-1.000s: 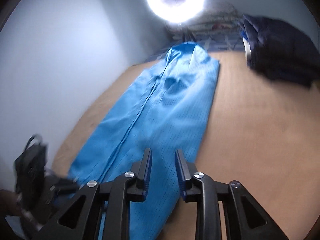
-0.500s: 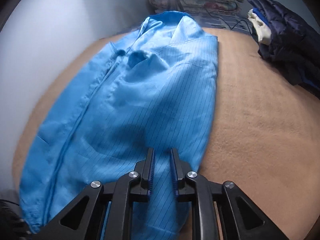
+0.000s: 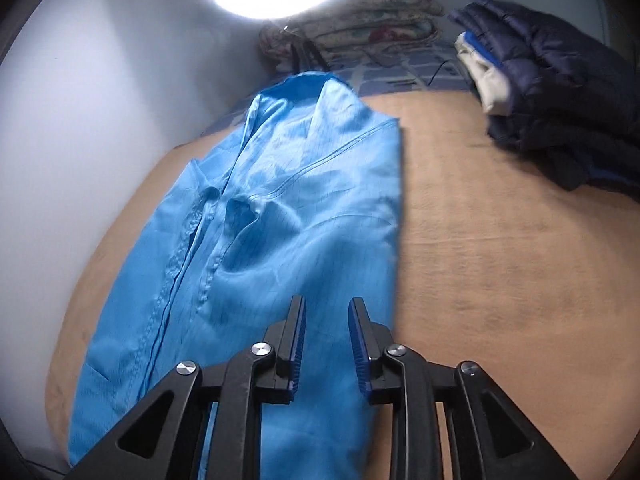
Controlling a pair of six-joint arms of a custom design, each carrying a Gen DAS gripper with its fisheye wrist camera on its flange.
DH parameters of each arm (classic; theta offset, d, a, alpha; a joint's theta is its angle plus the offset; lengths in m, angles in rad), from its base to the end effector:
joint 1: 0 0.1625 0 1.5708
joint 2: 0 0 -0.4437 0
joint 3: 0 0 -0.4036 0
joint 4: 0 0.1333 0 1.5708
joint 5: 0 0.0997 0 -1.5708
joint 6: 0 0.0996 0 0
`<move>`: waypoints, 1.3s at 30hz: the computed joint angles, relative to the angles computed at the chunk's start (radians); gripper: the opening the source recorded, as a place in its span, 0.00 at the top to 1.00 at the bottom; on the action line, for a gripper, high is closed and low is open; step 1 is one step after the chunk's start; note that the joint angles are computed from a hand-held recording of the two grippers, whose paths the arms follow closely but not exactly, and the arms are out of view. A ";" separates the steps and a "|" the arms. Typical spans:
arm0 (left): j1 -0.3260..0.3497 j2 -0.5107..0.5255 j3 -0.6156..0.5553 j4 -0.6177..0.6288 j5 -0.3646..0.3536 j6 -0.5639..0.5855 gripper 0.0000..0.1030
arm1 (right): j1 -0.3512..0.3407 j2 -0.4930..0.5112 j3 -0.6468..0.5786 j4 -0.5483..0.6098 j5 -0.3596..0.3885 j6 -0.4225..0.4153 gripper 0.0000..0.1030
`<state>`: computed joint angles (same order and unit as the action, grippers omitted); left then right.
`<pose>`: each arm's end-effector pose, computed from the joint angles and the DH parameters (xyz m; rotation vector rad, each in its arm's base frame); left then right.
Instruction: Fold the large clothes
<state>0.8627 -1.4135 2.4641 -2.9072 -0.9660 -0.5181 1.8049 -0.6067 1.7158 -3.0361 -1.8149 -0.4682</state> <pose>-0.1086 -0.4189 0.2000 0.1352 2.6946 -0.8010 0.2620 -0.6278 -0.0017 0.9125 -2.6722 0.4642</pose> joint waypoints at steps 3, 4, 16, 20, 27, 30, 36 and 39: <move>0.006 -0.038 0.014 0.004 0.020 -0.011 0.66 | 0.024 0.050 -0.040 0.042 -0.064 -0.051 0.77; 0.008 -0.048 0.017 0.005 0.024 -0.012 0.66 | 0.032 0.067 -0.045 0.039 -0.098 -0.067 0.77; 0.036 -0.243 0.082 0.063 0.145 -0.073 0.66 | 0.076 -0.085 0.154 0.034 -0.055 -0.128 0.77; 0.072 -0.267 0.102 0.085 0.149 -0.093 0.66 | 0.061 -0.066 0.215 0.005 -0.100 -0.102 0.77; 0.161 -0.345 0.122 0.126 0.083 -0.149 0.64 | 0.078 -0.142 0.286 -0.056 -0.057 -0.112 0.69; 0.219 -0.382 0.135 0.069 0.008 -0.163 0.55 | 0.054 -0.251 0.362 -0.053 0.008 -0.074 0.48; 0.338 -0.366 0.138 -0.032 -0.200 -0.127 0.55 | -0.045 -0.422 0.501 0.069 0.073 0.036 0.48; 0.365 -0.353 0.148 -0.081 -0.259 -0.129 0.55 | -0.119 -0.458 0.558 0.133 0.121 0.058 0.52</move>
